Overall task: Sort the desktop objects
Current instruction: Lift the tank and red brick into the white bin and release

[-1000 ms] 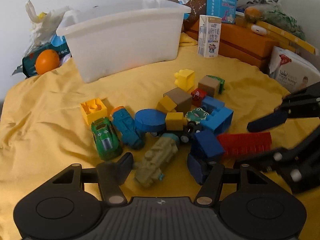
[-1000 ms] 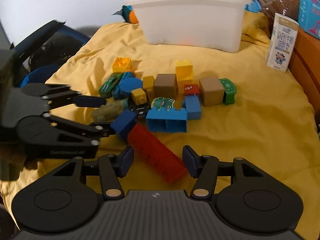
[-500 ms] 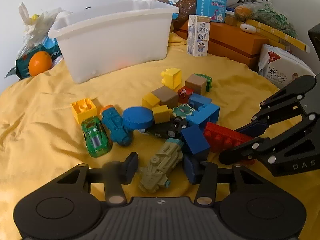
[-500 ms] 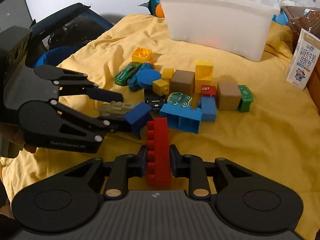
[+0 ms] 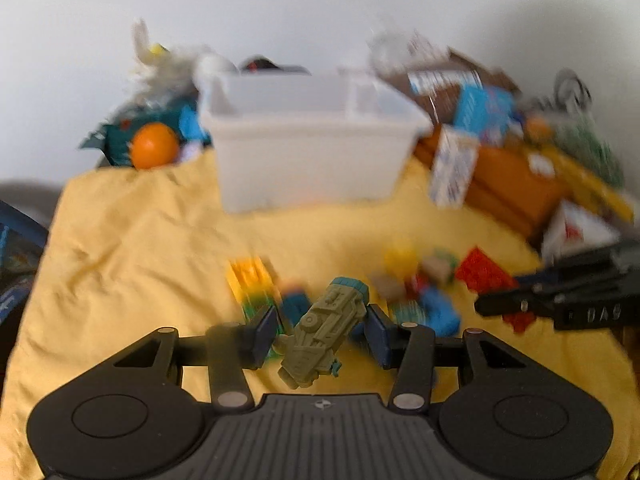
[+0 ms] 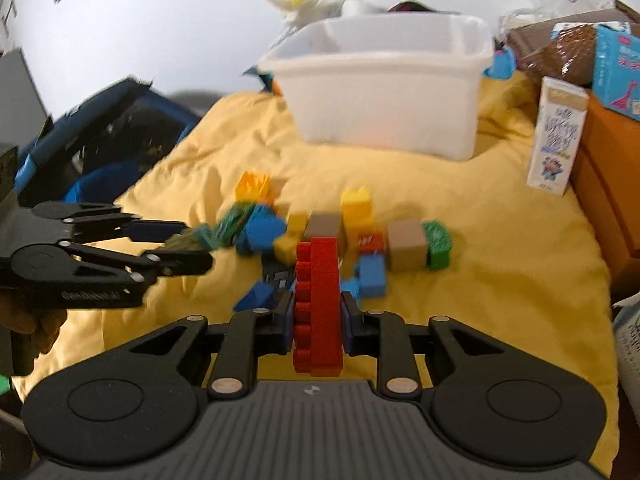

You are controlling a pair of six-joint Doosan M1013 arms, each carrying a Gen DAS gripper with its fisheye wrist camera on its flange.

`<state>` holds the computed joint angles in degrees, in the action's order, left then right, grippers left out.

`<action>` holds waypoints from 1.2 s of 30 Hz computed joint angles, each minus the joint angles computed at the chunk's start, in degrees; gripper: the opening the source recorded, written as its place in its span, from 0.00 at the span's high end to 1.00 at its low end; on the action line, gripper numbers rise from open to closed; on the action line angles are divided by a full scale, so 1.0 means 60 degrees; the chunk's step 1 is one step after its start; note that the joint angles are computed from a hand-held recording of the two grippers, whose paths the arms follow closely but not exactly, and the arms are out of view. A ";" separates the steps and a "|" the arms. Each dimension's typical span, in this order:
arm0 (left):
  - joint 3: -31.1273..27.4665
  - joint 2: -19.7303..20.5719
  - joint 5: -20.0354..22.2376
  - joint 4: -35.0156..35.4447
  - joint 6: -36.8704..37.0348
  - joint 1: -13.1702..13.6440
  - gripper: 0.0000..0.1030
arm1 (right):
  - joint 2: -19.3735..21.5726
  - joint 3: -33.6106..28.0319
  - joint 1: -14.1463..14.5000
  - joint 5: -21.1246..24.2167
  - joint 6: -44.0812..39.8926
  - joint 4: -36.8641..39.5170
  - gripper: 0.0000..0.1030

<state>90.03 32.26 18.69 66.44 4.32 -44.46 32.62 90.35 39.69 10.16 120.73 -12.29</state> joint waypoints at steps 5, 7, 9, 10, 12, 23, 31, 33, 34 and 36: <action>-0.0882 0.0079 0.0232 -0.0051 0.0052 0.0254 0.50 | -0.0028 -0.0348 -0.0201 -0.0339 0.2853 -0.2172 0.75; -0.1372 0.0179 0.0231 -0.0613 0.0568 0.0411 0.50 | 0.0008 -0.0650 -0.0315 -0.0368 0.3818 -0.3170 0.75; -0.1960 0.0342 0.0329 -0.1547 0.1526 0.0570 0.50 | 0.0078 -0.1035 -0.0447 -0.0304 0.4244 -0.3690 0.75; -0.2257 0.0438 0.0411 -0.2151 0.2199 0.0639 0.50 | 0.0132 -0.1260 -0.0506 -0.0199 0.4174 -0.3675 0.75; -0.2892 0.0675 0.0590 -0.3194 0.3493 0.0773 0.50 | 0.0294 -0.1800 -0.0657 0.0011 0.3127 -0.2771 0.75; -0.5641 0.1955 0.2289 -0.6386 0.6513 0.1157 0.49 | 0.1502 -0.4557 -0.1152 0.2213 0.0316 -0.0546 0.75; -0.5764 0.2207 0.2944 -0.5975 0.6254 0.1054 0.33 | 0.1933 -0.5304 -0.1150 0.3189 0.1521 -0.1907 0.41; -0.5102 0.1912 0.2577 -0.5812 0.6014 0.1041 0.33 | 0.1761 -0.4954 -0.1165 0.2763 0.1312 -0.1638 0.41; -0.4547 0.1667 0.2193 -0.5284 0.5430 0.0998 0.33 | 0.1656 -0.4743 -0.1153 0.2561 0.1283 -0.1569 0.41; -0.3392 0.1171 0.1412 -0.4269 0.4427 0.0894 0.33 | 0.1323 -0.4057 -0.1050 0.1942 0.1665 -0.2032 0.41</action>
